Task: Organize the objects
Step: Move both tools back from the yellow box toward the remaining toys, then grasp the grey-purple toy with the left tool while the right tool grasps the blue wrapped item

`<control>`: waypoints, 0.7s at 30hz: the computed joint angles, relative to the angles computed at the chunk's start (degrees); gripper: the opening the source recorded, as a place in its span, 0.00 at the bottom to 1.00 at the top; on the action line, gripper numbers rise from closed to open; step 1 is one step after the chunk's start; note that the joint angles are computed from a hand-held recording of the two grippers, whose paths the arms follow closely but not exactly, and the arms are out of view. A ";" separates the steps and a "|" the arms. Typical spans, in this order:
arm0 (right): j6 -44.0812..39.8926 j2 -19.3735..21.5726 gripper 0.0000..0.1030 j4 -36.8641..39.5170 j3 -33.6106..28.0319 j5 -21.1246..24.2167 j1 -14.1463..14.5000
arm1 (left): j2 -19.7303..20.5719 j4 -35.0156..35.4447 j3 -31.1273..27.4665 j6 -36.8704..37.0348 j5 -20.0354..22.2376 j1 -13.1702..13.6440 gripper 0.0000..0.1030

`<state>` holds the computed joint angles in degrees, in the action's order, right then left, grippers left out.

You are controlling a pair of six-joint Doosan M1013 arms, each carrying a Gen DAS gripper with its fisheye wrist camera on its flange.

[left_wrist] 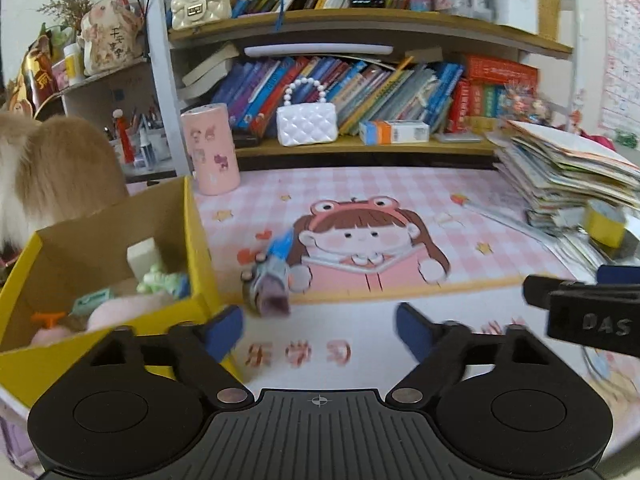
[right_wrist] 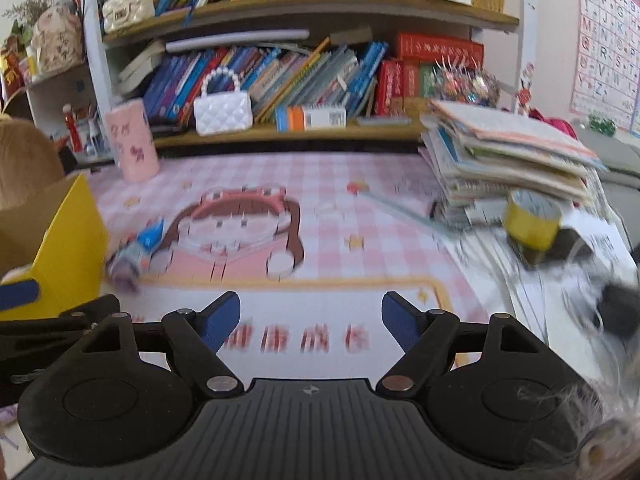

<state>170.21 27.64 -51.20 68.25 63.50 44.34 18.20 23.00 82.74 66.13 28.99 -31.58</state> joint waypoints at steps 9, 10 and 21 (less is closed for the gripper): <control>-6.33 0.58 0.75 1.64 -0.95 -7.78 -4.88 | 8.81 17.23 -9.93 -19.88 12.93 -3.30 0.59; -7.40 0.67 0.75 2.21 -1.04 -8.65 -5.38 | 9.78 18.92 -11.04 -21.67 14.62 -3.55 0.59; -15.48 1.09 0.75 9.13 -1.13 -13.41 -8.18 | 17.47 18.55 -20.96 -24.71 25.63 -2.47 0.67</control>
<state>154.73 28.73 -42.08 67.12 50.09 36.16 35.67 41.56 61.78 41.41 54.62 -34.05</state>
